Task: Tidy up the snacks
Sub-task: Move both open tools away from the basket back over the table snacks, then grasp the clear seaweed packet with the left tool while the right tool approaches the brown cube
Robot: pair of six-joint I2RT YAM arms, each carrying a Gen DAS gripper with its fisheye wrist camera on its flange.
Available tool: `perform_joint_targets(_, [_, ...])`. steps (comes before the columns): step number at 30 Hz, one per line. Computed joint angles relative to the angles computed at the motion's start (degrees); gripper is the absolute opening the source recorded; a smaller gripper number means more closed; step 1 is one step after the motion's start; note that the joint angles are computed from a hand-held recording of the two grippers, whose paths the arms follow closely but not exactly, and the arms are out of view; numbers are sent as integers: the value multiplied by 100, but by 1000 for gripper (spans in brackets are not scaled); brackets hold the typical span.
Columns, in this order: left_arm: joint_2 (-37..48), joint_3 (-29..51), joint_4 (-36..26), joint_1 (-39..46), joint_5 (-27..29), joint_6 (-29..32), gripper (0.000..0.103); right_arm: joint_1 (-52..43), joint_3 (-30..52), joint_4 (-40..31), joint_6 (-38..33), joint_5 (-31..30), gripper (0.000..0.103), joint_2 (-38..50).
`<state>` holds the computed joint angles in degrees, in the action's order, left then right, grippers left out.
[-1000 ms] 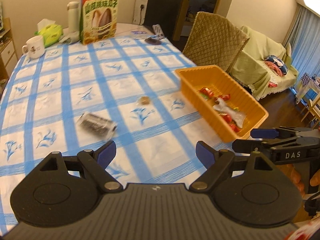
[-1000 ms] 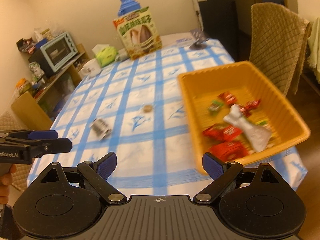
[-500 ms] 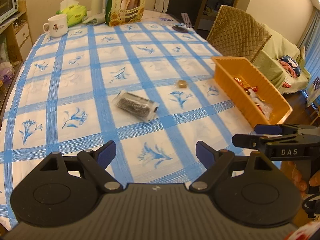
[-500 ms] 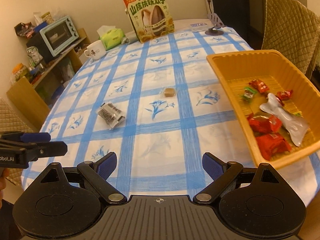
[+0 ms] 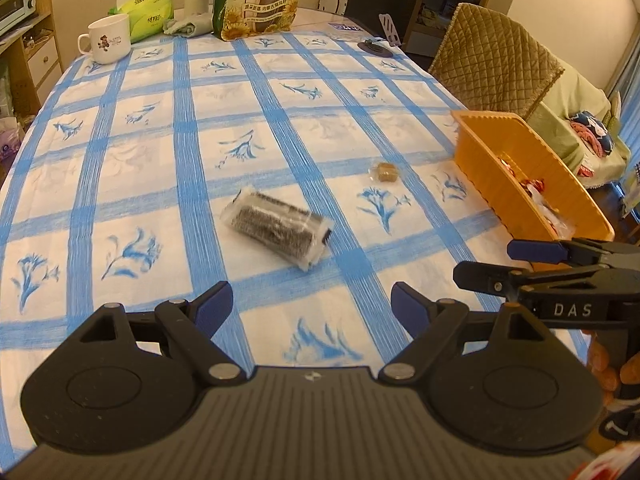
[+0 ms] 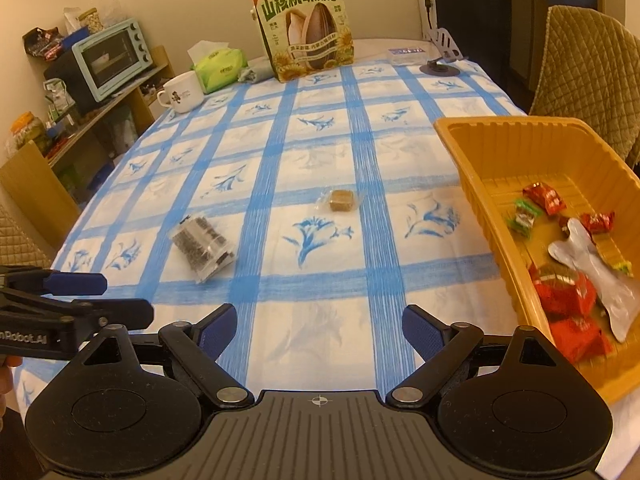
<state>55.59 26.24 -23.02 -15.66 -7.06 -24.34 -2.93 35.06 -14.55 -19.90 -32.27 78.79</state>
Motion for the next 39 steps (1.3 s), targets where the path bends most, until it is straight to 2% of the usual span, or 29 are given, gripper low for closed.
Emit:
perform_joint_targets(4, [676,115,601,146,14,65,84,64,200,184,76,78,81,341])
perform_joint_targets(10, [1664,345,1300,325,71,121,83,67,490,273,106,85,80,706])
perform_joint_targets(18, [2589,747,1751,474,105,205,78,73,848,293,151,119,80,1143])
perform_joint_targets(22, [2845,880,1916,439,-82,336,76,105,1023,309,154,130,80,1352])
perform_joint_targets(27, [3005,974,2008,446,-182,646,61,201,1207,373,177,149,80,1595])
perform_joint_targets(29, [3060,993,1988,487,-216,736,60,237,1279,392,160,142,79,1689])
perform_joint_targets(31, [3127,1033,1890,574,-218,760,54,286,1349,430,151,151,79,1792])
perform_joint_targets(33, [3175,1050,1819,676,-159,768,45,337,1420,465,127,161,79,1899])
perform_joint_targets(34, [3188,1048,1795,744,-82,774,44,359,1458,477,107,169,79,1954])
perform_joint_targets(36, [3188,1014,1814,838,57,754,37,406,1552,483,67,188,78,2069])
perform_joint_targets(39, [3157,978,1833,869,47,763,35,508,1709,546,16,214,74,2271])
